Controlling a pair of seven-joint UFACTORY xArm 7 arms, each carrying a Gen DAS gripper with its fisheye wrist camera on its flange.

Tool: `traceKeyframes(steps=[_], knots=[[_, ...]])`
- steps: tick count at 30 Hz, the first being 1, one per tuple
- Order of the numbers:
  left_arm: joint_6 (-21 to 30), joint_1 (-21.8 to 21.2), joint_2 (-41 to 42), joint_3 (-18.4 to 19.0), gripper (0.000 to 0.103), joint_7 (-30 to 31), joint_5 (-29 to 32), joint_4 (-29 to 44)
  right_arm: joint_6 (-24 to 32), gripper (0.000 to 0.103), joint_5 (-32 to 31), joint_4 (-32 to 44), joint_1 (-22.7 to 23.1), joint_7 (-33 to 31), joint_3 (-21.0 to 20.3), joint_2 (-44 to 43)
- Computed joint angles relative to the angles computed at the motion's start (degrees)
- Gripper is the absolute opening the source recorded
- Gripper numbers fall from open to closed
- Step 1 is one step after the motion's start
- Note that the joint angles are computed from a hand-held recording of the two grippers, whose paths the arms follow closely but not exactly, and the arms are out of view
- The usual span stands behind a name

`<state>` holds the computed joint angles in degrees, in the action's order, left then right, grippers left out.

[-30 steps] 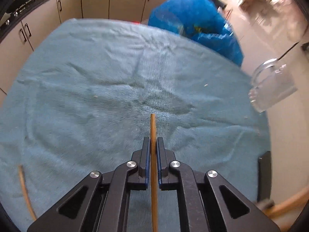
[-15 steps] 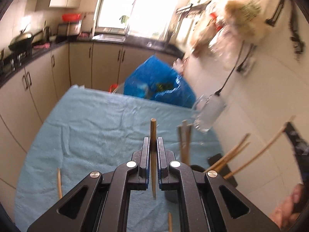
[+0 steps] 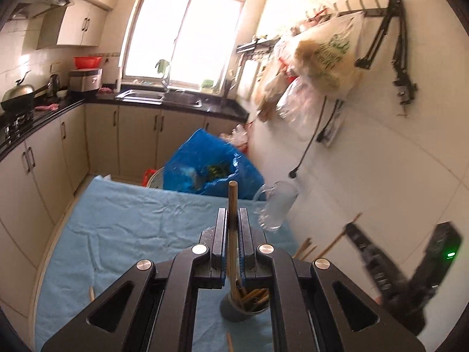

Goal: Organize utensils
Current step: 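Open both tools to release the chopsticks into the black holder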

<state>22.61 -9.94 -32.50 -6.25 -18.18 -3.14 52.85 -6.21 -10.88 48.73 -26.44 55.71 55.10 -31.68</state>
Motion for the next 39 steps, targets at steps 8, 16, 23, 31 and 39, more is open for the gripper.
traceKeyframes(steps=[8,16,23,31,39], knots=[[-1.4,1.1,2.5,-3.8,0.006,-2.1,2.7,0.9,0.2,0.006,-0.4,0.1,-1.1,0.4,1.4,1.0],[-1.5,0.9,7.8,-4.8,0.006,-4.9,5.8,-0.4,1.6,0.006,-1.5,0.5,-1.9,0.9,2.8,2.9],[-0.8,-0.6,9.6,-3.2,0.006,-5.2,5.4,-1.4,2.0,0.007,-3.2,0.2,1.9,0.6,0.1,6.3],[-3.1,0.9,1.5,-3.0,0.032,-7.0,5.3,-6.9,2.1,0.029,-2.2,-4.3,7.9,1.0,-6.4,-3.0],[-3.0,7.5,-15.3,-4.9,0.054,-10.4,9.2,-20.7,7.7,0.065,-2.0,-14.4,14.6,1.8,-7.8,-17.3]])
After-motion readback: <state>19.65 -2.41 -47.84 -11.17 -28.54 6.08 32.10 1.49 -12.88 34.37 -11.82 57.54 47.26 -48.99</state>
